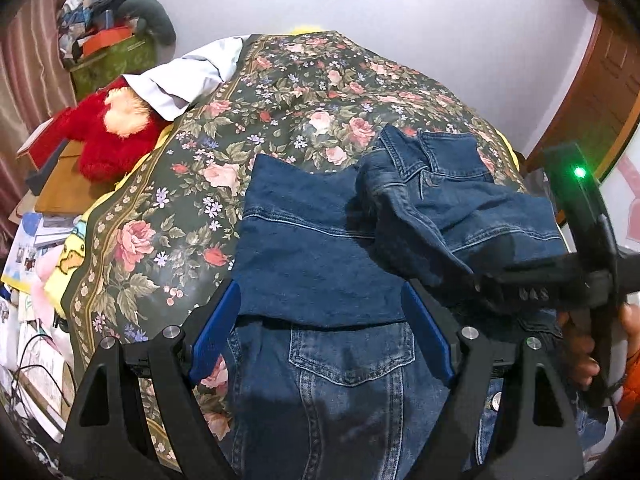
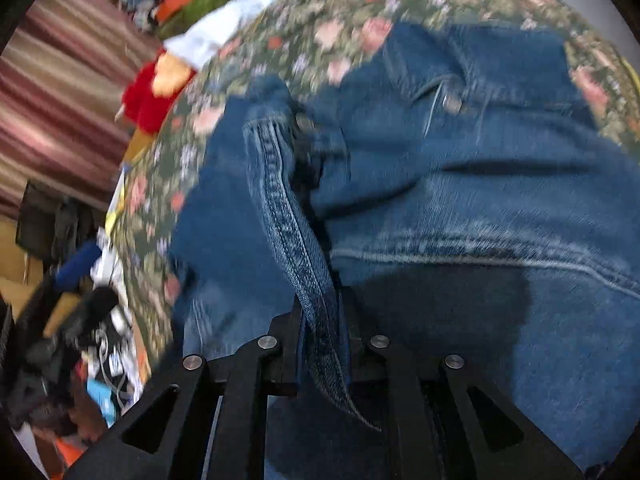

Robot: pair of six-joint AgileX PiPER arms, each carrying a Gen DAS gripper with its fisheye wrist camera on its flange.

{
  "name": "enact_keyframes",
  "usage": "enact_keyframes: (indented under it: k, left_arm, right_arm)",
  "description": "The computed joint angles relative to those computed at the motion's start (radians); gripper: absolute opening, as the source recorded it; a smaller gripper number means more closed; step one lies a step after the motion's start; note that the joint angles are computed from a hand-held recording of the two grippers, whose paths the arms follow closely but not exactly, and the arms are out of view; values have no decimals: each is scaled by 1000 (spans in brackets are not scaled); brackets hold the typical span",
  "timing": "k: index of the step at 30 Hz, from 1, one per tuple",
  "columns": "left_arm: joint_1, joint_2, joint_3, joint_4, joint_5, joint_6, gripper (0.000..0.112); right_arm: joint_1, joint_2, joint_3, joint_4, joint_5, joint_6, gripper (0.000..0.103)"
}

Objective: Fold large clothes

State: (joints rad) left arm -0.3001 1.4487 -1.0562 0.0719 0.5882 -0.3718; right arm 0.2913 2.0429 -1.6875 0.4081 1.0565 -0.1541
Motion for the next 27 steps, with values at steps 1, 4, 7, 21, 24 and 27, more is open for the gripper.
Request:
enact_keyframes:
  k: [1, 4, 7, 21, 24, 27]
  left_arm:
    - [1, 6, -4, -13, 0, 7, 82]
    - [9, 33, -24, -85, 3, 63, 82]
    - [10, 77, -72, -158, 24, 111, 82]
    - [37, 390, -375, -365, 140, 116, 82]
    - [70, 461, -440, -458, 169, 134, 82]
    - [71, 546, -554, -440, 214, 107, 82]
  right_arm:
    - [-1, -19, 22, -1, -4, -9, 10]
    - [-19, -88, 65, 3, -5, -57, 10]
    - [-41, -176, 114, 7, -24, -109, 10]
    - [-314, -445, 374, -209, -256, -172, 10]
    - [-396, -432, 407, -252, -292, -167, 10]
    - [-463, -380, 416, -244, -291, -186, 10]
